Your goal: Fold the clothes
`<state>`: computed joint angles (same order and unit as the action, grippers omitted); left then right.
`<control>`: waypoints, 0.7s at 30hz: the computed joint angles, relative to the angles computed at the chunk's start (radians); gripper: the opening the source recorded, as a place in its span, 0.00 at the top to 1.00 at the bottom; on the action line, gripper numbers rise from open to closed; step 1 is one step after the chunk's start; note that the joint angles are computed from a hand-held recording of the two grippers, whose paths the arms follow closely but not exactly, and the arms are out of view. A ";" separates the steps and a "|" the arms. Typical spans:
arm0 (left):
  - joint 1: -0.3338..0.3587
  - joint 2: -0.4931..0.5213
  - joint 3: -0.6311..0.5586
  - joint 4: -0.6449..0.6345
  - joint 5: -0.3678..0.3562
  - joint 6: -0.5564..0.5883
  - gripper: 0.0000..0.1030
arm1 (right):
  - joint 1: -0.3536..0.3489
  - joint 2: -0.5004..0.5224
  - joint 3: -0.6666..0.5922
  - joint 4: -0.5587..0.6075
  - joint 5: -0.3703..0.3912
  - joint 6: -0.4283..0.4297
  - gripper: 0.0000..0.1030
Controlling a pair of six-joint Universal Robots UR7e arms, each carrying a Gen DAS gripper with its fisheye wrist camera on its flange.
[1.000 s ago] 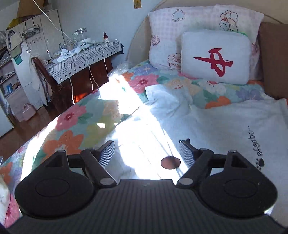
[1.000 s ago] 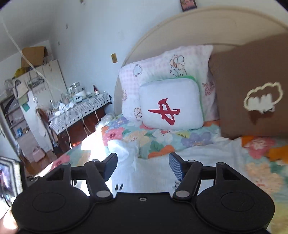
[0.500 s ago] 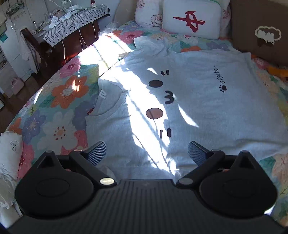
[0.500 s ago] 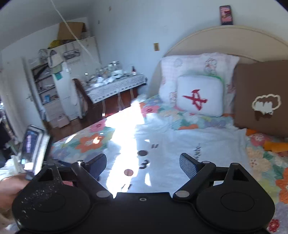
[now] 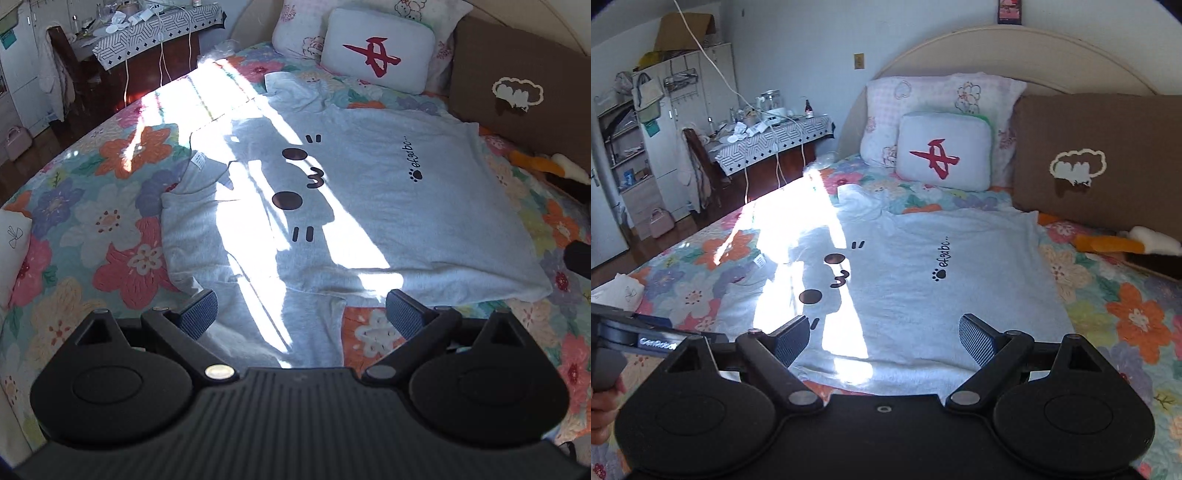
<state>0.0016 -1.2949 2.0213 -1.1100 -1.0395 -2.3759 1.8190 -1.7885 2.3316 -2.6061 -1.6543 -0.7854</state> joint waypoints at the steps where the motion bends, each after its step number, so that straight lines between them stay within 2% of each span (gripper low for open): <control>1: -0.001 0.006 -0.001 -0.007 -0.003 0.015 0.04 | -0.011 -0.002 0.004 0.002 0.006 0.005 0.12; 5: -0.008 -0.004 0.037 -0.110 0.002 0.068 0.04 | -0.021 0.008 0.029 -0.045 -0.036 0.026 0.12; 7: -0.001 -0.004 0.052 -0.159 0.001 0.084 0.04 | -0.020 0.014 0.046 -0.082 -0.049 0.008 0.12; 11: 0.013 0.038 0.043 -0.159 0.007 0.100 0.04 | -0.041 0.005 0.074 -0.115 -0.021 -0.029 0.12; 14: 0.024 0.046 0.048 -0.184 0.012 0.122 0.04 | -0.058 0.007 0.107 -0.202 -0.008 -0.024 0.12; 19: 0.038 0.041 0.060 -0.227 -0.008 0.150 0.04 | -0.113 -0.011 0.106 -0.166 0.085 -0.029 0.12; 21: 0.041 0.041 0.058 -0.228 -0.022 0.155 0.04 | -0.129 -0.011 0.109 -0.172 0.098 -0.022 0.12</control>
<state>0.0425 -1.2541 2.0792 -1.3375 -1.0612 -2.2213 1.6900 -1.7990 2.4404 -2.7782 -1.5560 -0.8078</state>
